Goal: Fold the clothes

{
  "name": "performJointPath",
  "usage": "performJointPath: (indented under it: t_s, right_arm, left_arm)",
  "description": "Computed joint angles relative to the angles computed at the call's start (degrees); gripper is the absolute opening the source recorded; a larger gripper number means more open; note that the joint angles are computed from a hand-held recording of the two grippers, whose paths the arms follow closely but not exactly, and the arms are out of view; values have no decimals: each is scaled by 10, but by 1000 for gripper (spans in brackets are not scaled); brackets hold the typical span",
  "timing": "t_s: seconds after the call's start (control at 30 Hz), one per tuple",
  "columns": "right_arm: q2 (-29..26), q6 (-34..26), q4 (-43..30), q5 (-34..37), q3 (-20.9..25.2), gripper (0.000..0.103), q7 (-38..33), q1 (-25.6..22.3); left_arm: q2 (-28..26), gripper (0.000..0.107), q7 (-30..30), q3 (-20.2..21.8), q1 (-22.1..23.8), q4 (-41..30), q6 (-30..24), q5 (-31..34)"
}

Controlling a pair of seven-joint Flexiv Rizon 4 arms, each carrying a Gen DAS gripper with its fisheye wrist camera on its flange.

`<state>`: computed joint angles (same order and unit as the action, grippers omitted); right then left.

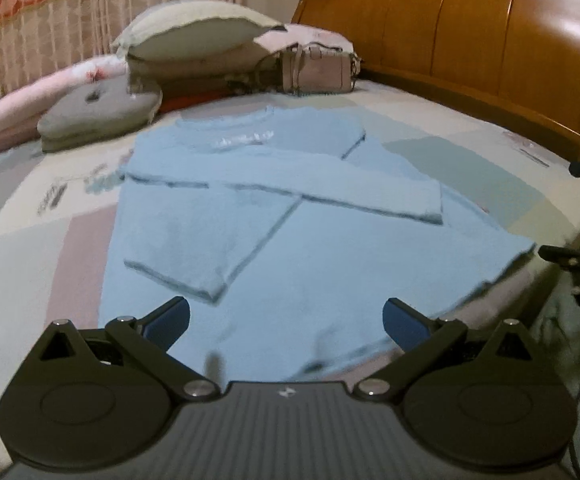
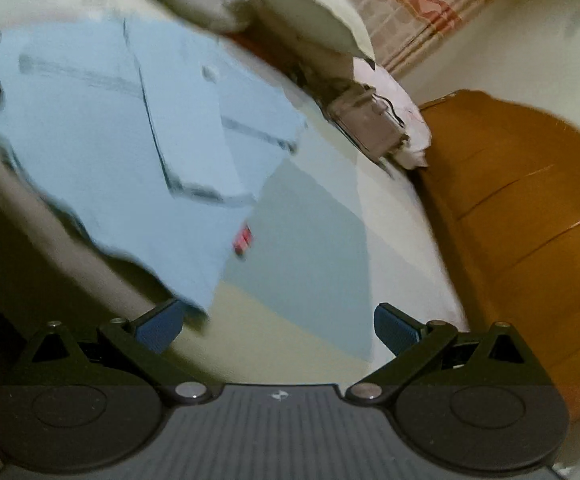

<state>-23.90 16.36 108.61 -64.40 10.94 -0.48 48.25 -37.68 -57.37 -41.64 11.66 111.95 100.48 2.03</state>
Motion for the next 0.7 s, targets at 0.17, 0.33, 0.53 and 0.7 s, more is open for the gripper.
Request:
performJointPath:
  t_s: [0.17, 0.33, 0.53, 0.7]
  right_arm:
    - [-3, 203, 11, -132, -30, 103, 121, -56]
    - [-37, 406, 1, -217, -50, 103, 257, -112]
    - [-48, 405, 10, -242, -59, 103, 310, -100]
    - [-56, 379, 5, -234, -60, 103, 319, -91]
  left_arm:
    - [-1, 102, -17, 79, -72, -41, -15, -32]
    - [5, 102, -20, 59, -41, 1, -28, -58]
    - [14, 102, 1, 31, 0, 38, -10, -22]
    - [6, 102, -4, 31, -1, 33, -4, -17]
